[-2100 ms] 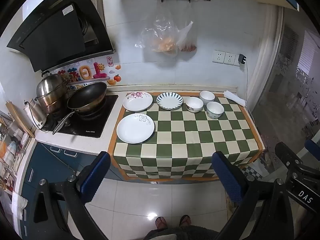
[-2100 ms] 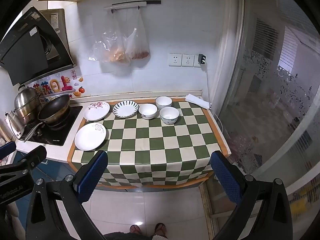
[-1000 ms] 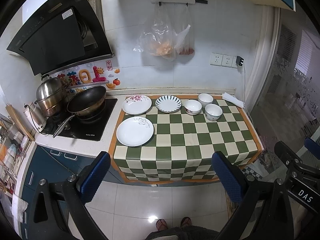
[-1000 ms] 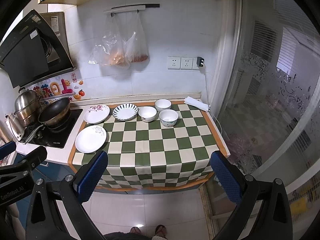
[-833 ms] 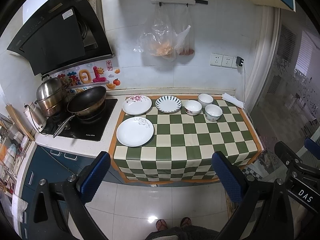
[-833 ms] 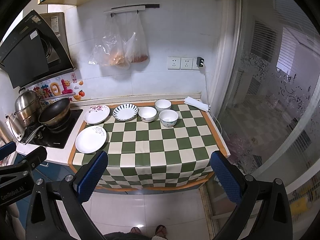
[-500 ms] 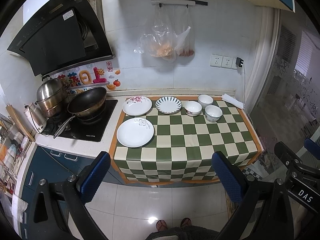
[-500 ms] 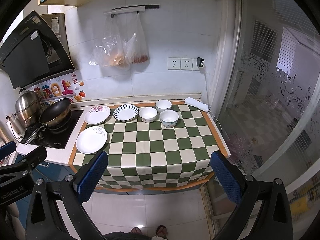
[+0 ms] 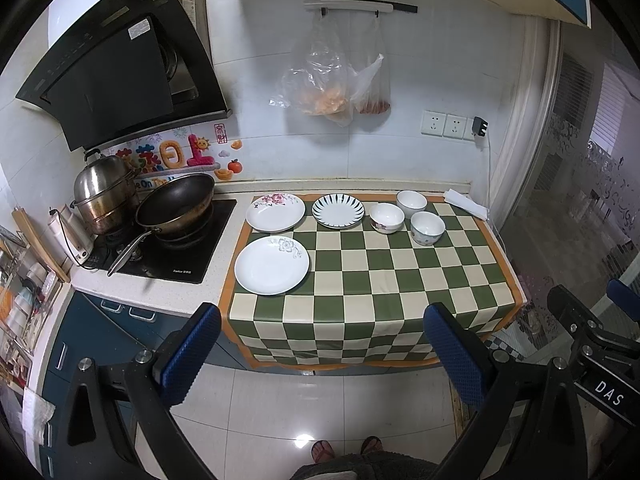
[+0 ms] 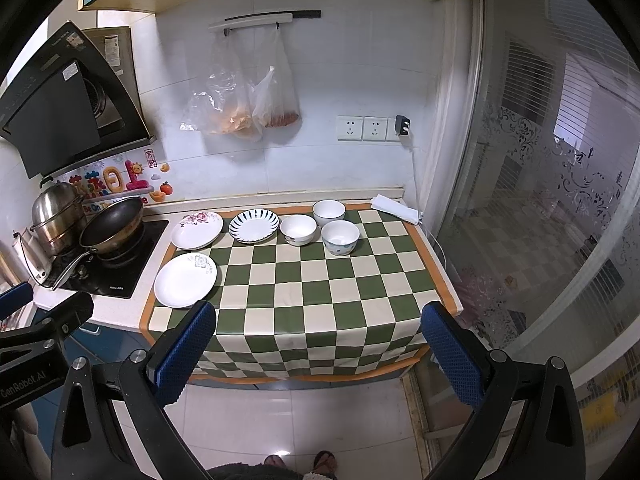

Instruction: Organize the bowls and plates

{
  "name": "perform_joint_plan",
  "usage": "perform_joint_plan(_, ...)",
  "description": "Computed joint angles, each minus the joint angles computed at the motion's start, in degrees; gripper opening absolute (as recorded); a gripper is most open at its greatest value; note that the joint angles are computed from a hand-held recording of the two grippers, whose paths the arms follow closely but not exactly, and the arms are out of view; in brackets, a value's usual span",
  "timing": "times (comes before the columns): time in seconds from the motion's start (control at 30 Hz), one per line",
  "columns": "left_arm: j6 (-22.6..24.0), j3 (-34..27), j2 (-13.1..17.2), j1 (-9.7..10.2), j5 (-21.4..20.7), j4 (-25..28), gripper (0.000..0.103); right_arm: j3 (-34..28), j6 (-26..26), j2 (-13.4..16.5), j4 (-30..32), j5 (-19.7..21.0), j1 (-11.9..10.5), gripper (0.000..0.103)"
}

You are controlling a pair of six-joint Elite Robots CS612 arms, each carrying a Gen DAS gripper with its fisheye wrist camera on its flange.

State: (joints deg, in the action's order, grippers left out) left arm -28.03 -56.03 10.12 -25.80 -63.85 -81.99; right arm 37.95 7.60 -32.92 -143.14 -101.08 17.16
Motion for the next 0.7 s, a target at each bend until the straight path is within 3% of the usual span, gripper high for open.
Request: perform_joint_plan(0.7, -0.13, -0.33, 0.06, 0.07, -0.32, 0.27, 0.103, -3.24, 0.38, 1.67, 2.16, -0.06, 0.8, 0.103)
